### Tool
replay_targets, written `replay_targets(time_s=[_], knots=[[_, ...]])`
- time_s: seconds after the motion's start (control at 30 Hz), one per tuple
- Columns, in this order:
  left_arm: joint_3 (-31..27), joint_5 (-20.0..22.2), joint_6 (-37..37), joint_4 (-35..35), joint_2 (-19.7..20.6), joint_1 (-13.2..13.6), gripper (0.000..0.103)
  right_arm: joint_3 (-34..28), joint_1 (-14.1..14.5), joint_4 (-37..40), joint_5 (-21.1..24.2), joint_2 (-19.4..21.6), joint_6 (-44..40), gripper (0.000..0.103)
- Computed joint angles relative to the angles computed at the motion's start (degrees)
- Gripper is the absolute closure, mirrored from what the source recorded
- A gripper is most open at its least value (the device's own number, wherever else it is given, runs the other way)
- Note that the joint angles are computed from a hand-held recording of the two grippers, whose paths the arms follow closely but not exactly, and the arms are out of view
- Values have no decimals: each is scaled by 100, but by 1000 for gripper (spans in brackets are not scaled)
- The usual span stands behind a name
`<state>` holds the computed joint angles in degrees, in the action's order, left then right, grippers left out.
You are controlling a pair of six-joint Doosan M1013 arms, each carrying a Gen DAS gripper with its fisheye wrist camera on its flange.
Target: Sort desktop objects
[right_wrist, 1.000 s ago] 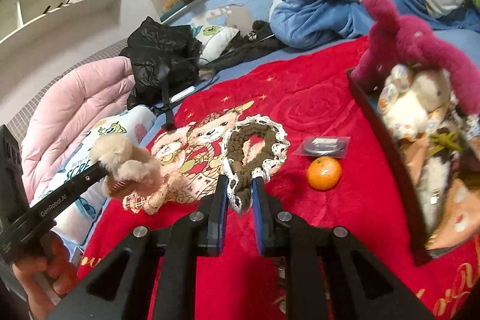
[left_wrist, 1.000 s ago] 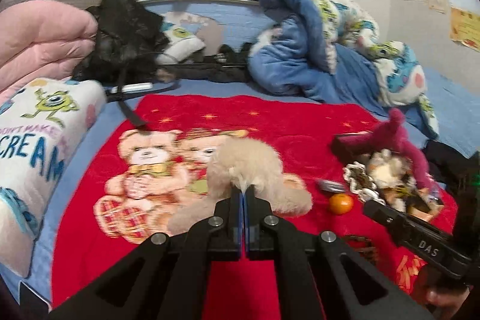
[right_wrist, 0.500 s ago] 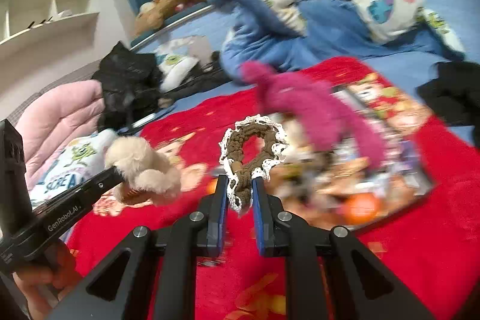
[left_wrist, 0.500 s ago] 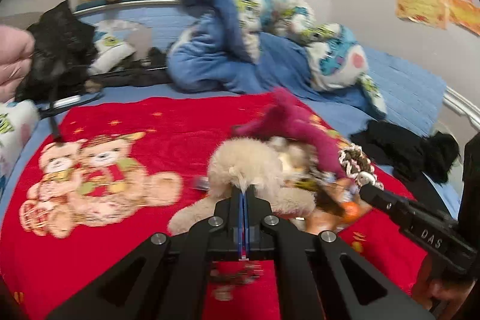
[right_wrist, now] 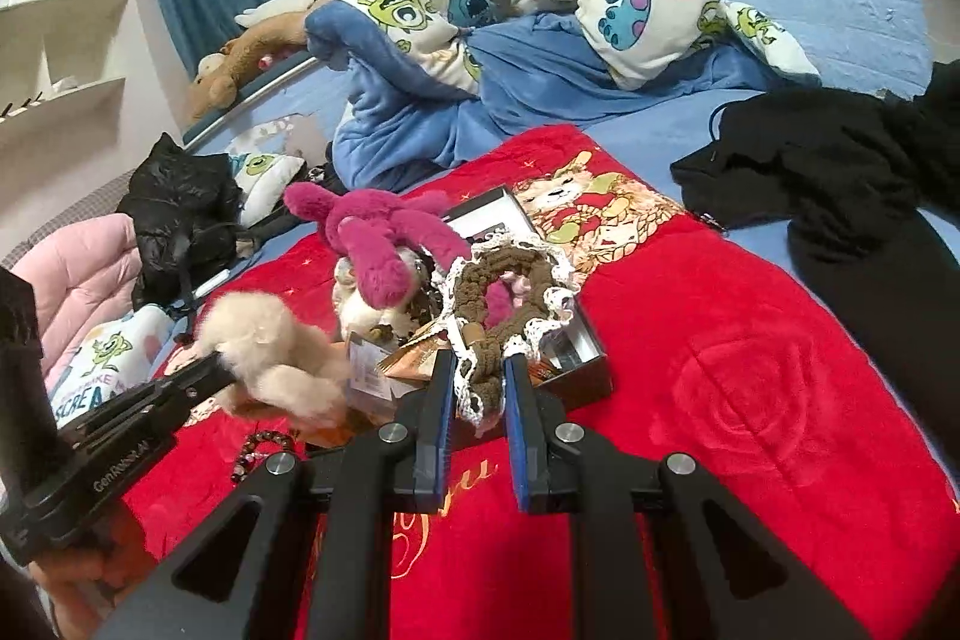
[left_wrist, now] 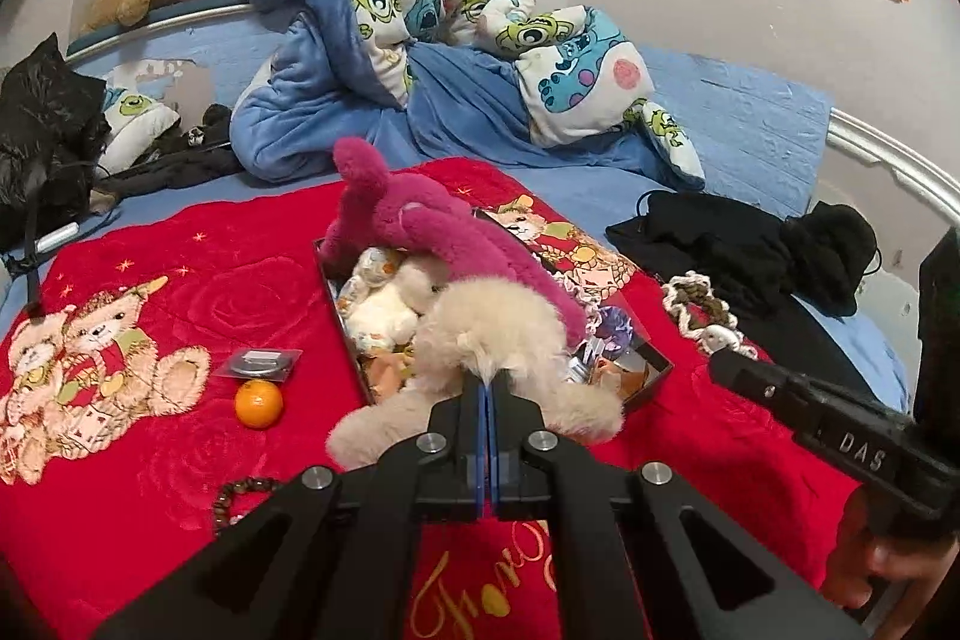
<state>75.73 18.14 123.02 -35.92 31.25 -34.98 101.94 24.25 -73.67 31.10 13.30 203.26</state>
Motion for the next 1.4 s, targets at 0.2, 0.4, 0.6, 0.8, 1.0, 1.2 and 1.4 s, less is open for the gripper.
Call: replay_targets(time_s=[0.2, 0.4, 0.6, 0.8, 1.0, 1.2, 1.4], knots=[[-67, 4, -172, 58, 68, 21, 103, -107, -40, 34, -231, 112, -88, 87], [-335, 73, -332, 296, 228, 32, 103, -239, -91, 17, -514, 253, -9, 87], [-658, 90, -624, 739, 466, -31, 103, -398, -140, 376, -615, 394, -415, 87], [-1020, 260, -574, 849, 736, -64, 103, -487, -249, 939, -684, 527, -957, 87], [-1249, 379, -225, 695, 914, -107, 103, -599, -382, 1418, -734, 661, -1366, 87], [-1320, 442, -74, 576, 983, -116, 103, -729, -474, 1810, -826, 813, -1635, 87], [-1328, 506, -122, 541, 992, -116, 103, -747, -484, 1819, -834, 844, -1639, 87]])
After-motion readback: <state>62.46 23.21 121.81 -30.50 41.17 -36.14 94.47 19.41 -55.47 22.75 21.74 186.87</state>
